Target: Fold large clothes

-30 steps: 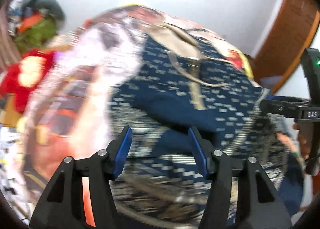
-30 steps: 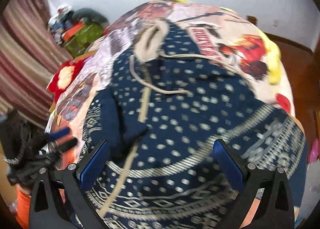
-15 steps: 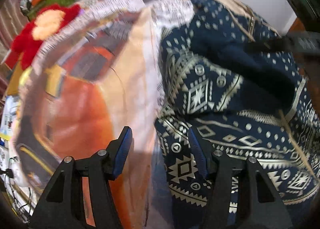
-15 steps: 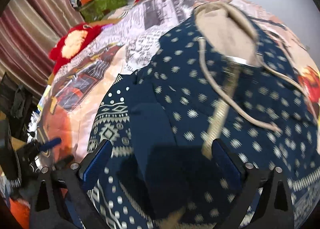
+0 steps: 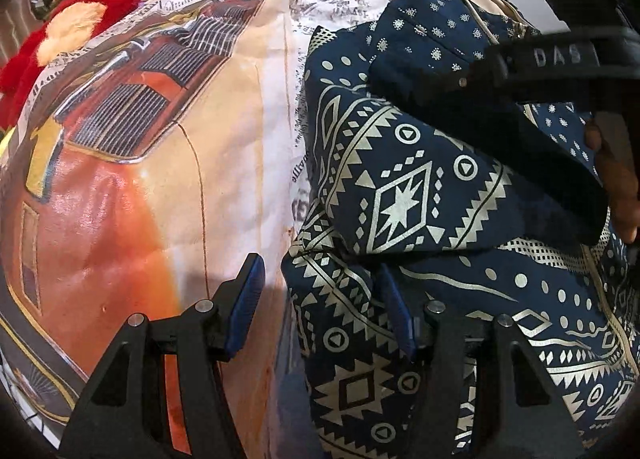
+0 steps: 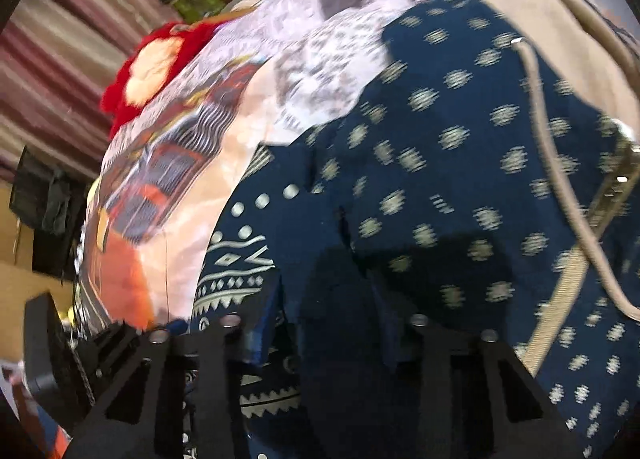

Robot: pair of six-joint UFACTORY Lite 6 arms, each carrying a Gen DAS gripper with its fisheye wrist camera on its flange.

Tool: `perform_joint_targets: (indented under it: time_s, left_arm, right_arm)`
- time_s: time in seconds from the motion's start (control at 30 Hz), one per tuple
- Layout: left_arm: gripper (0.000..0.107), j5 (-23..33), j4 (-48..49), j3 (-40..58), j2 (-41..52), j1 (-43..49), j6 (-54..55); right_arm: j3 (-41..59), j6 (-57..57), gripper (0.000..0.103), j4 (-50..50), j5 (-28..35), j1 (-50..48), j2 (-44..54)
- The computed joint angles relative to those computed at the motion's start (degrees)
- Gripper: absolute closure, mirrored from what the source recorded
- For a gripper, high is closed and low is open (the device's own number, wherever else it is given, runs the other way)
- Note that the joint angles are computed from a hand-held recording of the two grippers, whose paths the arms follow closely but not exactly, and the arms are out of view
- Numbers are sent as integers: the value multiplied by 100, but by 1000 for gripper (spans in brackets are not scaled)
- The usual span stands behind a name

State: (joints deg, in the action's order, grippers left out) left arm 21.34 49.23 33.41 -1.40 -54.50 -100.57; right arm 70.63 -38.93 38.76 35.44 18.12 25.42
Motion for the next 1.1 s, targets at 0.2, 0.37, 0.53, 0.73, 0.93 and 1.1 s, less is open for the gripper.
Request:
perform_joint_targets:
  time_s: [0.2, 0.37, 0.53, 0.73, 0.93, 1.1]
  left_arm:
    - [50, 632, 218, 20, -156, -199, -518]
    - [50, 1284, 77, -60, -538, -298, -848]
    - [50, 1353, -144, -271, -770, -106, -917]
    - [50, 1473, -328, -302, -689, -97, -1054]
    - [50, 1336, -680, -39, -283, -184, -689]
    - [50, 1429, -798, 177, 123, -377, -577]
  right_arm:
    - [-858, -701, 84, 619, -497, 81, -907]
    - [-1327, -1074, 84, 978, -302, -507, -2021]
    - [-1542, -1351, 84, 953, 142, -1593, -3007]
    - [-1643, -2186, 85, 1224, 1188, -3562, -3770]
    - [-1563, -2928, 85, 1202, 1838, -5275, -3604]
    - [-1883, -3408, 84, 927, 1564, -6001, -3353]
